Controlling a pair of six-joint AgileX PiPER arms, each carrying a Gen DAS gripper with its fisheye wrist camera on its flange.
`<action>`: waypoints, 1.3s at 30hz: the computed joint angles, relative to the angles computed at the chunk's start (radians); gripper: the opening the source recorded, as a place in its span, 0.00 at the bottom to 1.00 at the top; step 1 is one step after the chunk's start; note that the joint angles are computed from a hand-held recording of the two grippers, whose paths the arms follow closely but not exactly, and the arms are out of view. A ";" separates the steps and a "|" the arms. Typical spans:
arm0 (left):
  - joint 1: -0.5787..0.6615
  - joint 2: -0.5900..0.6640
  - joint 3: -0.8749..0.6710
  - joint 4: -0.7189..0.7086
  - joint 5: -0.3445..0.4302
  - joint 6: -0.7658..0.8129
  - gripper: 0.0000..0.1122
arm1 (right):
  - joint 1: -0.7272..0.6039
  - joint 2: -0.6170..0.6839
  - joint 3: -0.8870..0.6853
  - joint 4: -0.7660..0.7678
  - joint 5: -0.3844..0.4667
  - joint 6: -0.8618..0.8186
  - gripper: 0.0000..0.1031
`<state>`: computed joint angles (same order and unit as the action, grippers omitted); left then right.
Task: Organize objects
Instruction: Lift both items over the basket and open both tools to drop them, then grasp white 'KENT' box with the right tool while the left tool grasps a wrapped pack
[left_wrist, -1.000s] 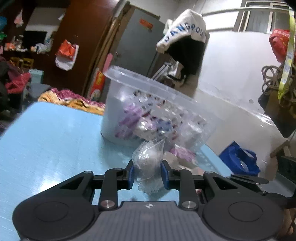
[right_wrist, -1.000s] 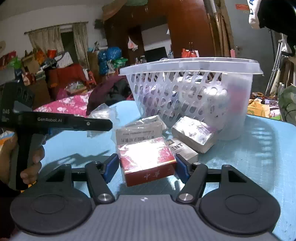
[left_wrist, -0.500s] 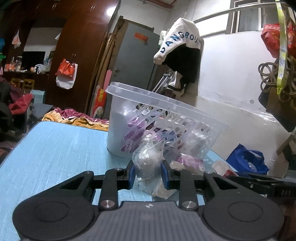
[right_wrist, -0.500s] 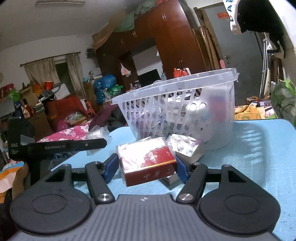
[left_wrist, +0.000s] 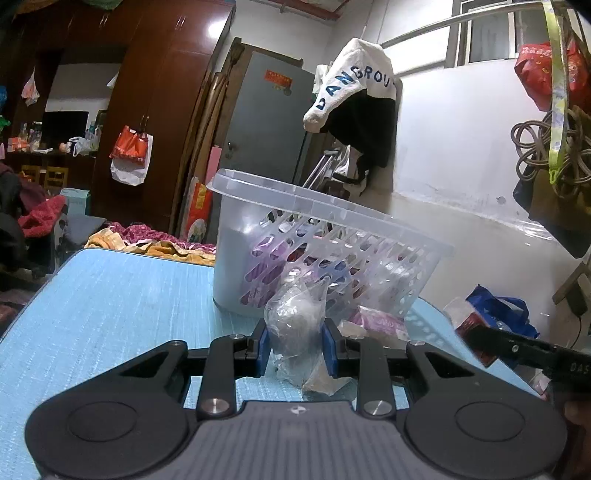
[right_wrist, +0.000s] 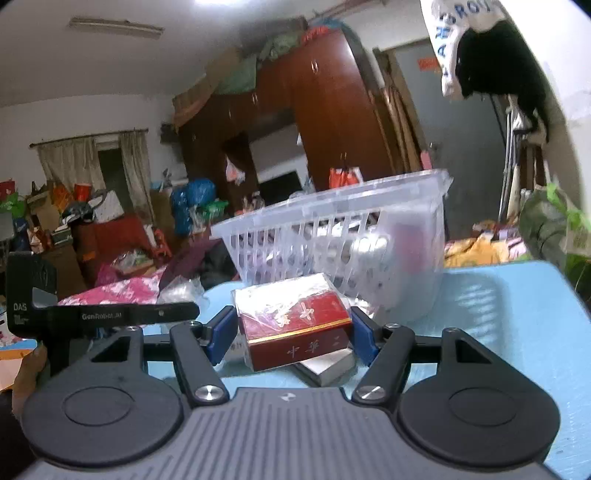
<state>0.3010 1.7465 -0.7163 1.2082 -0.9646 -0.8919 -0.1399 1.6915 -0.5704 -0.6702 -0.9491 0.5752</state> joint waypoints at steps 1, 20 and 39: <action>0.010 0.002 0.004 -0.003 -0.022 0.004 0.29 | 0.004 0.000 0.012 0.025 -0.018 -0.024 0.66; -0.305 0.007 -0.584 0.341 0.434 -0.614 0.60 | 0.154 0.040 -0.652 -0.038 0.649 0.065 0.88; -0.228 -0.006 -0.183 0.094 0.311 -0.122 0.38 | 0.137 0.103 -0.457 -0.819 0.593 0.778 0.71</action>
